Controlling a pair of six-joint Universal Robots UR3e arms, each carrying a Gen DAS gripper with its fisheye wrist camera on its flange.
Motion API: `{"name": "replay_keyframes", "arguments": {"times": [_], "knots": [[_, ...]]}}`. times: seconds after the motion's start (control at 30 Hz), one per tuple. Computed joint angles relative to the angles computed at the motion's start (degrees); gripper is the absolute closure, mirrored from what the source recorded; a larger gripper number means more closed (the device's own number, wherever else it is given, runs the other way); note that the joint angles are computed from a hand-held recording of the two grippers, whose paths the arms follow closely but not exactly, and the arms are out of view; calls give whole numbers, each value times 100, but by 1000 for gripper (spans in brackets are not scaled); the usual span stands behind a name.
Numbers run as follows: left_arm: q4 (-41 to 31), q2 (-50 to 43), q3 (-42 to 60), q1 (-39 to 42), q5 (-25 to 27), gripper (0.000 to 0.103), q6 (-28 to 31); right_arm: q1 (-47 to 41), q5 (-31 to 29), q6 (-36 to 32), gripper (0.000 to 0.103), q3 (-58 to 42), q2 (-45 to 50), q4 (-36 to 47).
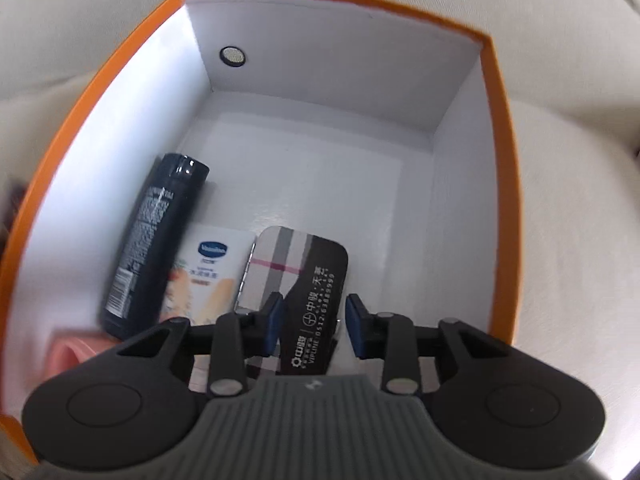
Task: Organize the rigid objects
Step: 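Open the right tool in the box while the left tool lowers the photo card box inside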
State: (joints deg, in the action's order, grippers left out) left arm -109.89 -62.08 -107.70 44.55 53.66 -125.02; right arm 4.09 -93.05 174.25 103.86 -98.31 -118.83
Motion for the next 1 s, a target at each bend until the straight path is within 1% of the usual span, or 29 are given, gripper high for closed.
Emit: {"name": "replay_keyframes", "arguments": {"times": [0.1,0.17,0.23,0.27,0.33,0.37,0.43,0.5,0.53,0.6,0.63,0.7,0.73,0.77,0.8,0.83,1.0], "knots": [[-597,71,529,184,-250,78,232,-171,195,-13,70,72,-219,98],[-736,71,771,70,-421,78,181,-320,375,-28,70,198,-516,79],[-1095,55,1090,18,-549,78,299,-433,516,-68,70,258,-807,150],[-1160,49,1192,-96,-603,78,270,-496,589,-103,70,277,-957,208],[-1051,26,1269,-481,-688,78,43,-585,716,-108,70,308,-1251,278],[-911,-8,1239,-742,-727,78,-135,-693,822,-157,70,348,-1463,353],[-391,-192,1115,-1365,-762,78,-708,-952,1021,-246,74,400,-1878,517],[331,-372,884,-2040,-783,78,-1330,-1217,1126,-316,76,424,-2166,564],[752,-501,748,-2403,-757,78,-1694,-1291,1140,-319,79,441,-2266,544],[1547,-863,493,-3073,-721,78,-2343,-1520,1183,-426,81,506,-2493,532],[1941,-1076,387,-3396,-689,78,-2673,-1664,1262,-514,84,555,-2610,534],[2757,-1462,195,-3933,-593,78,-3250,-2015,1472,-698,85,650,-2829,604],[3026,-1615,151,-4103,-492,78,-3460,-2220,1619,-798,85,704,-2941,663],[3245,-1794,125,-4262,-403,78,-3652,-2410,1746,-870,85,762,-3050,703],[3268,-1840,25,-4257,-367,78,-3664,-2577,1803,-936,85,797,-3135,740],[3467,-2040,12,-4391,-299,78,-3892,-2652,1795,-977,85,824,-3150,721],[3691,-2470,-100,-4577,-251,78,-4384,-2909,1932,-1269,85,1024,-3179,662]]}}
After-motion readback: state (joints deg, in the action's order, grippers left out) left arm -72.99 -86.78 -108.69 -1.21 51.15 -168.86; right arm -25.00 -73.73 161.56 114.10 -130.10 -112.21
